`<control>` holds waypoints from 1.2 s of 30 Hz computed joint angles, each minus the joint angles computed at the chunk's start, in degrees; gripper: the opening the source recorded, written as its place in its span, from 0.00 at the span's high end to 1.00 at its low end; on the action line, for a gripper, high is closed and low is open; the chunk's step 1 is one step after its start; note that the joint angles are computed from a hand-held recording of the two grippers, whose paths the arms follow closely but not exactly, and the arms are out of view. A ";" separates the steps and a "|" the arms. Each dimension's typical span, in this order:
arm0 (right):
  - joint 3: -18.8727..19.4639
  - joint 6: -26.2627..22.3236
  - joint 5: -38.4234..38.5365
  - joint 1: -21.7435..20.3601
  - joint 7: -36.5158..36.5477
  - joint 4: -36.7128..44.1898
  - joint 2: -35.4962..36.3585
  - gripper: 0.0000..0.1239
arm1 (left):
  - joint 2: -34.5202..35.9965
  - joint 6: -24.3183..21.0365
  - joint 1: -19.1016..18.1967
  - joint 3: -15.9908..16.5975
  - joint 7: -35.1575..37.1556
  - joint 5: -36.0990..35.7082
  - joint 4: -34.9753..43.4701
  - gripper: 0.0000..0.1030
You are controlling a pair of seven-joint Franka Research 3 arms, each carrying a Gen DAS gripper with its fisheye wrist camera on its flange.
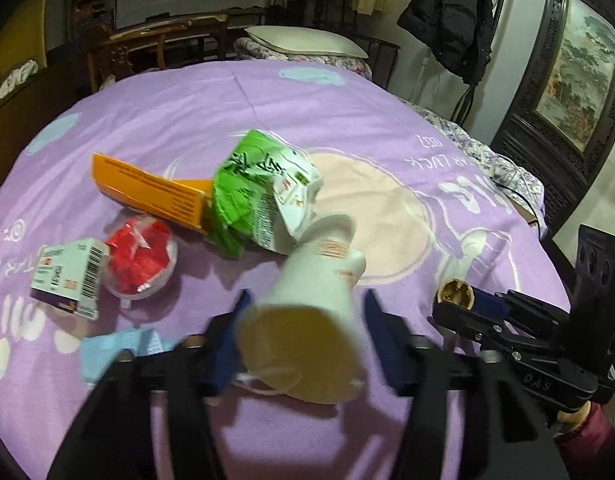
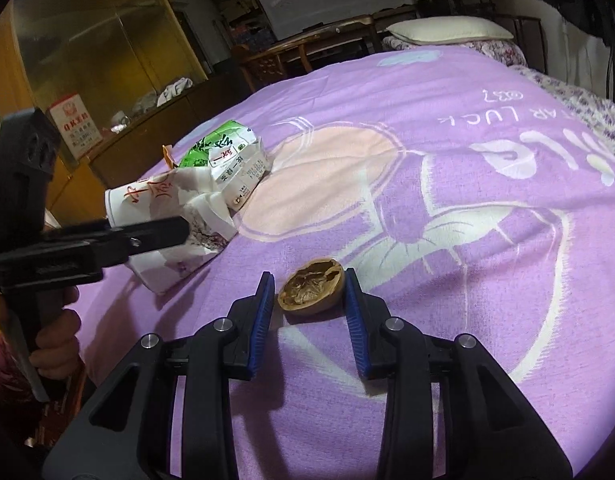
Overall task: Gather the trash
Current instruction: 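Grasp the paper cup with the left tool while the right tool grasps the walnut shell, then carry the paper cup and walnut shell to the red wastebasket and release both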
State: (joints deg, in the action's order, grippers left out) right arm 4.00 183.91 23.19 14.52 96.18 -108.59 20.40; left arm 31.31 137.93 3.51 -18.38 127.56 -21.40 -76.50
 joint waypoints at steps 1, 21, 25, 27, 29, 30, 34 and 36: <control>-0.46 -0.11 -0.15 0.42 0.21 0.25 0.14 0.70 | -0.13 0.12 0.26 -0.25 0.17 -0.51 -0.24 0.57; -22.38 0.28 -13.53 19.88 16.60 -2.13 -4.41 0.73 | -12.88 5.54 5.02 0.30 12.54 -20.37 -9.66 0.58; -24.87 1.20 -15.18 23.03 17.18 -2.71 -5.99 0.73 | -16.22 5.93 5.96 1.87 15.15 -25.09 -11.88 0.58; -27.31 1.52 -16.00 25.82 17.52 -2.91 -6.57 0.73 | -17.91 6.14 5.98 2.90 16.58 -27.08 -13.32 0.58; -29.21 1.73 -16.76 28.18 17.56 -2.95 -7.16 0.73 | -20.28 6.69 6.07 4.17 18.55 -29.36 -15.52 0.58; -30.02 1.80 -17.07 29.21 17.57 -3.01 -7.43 0.73 | -21.04 6.85 5.85 4.83 19.24 -30.15 -16.24 0.58; -33.78 2.01 -19.02 34.16 17.79 -2.81 -8.36 0.73 | -25.55 7.18 5.41 7.84 22.97 -34.27 -20.63 0.58; -35.66 1.84 -20.16 36.78 17.89 -2.37 -8.80 0.73 | -27.56 7.75 4.93 9.52 24.45 -35.75 -22.61 0.58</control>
State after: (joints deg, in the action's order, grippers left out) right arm -31.66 185.75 3.03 51.29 114.07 -110.96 11.60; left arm 3.75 145.68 8.44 -8.86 152.01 -57.15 -99.12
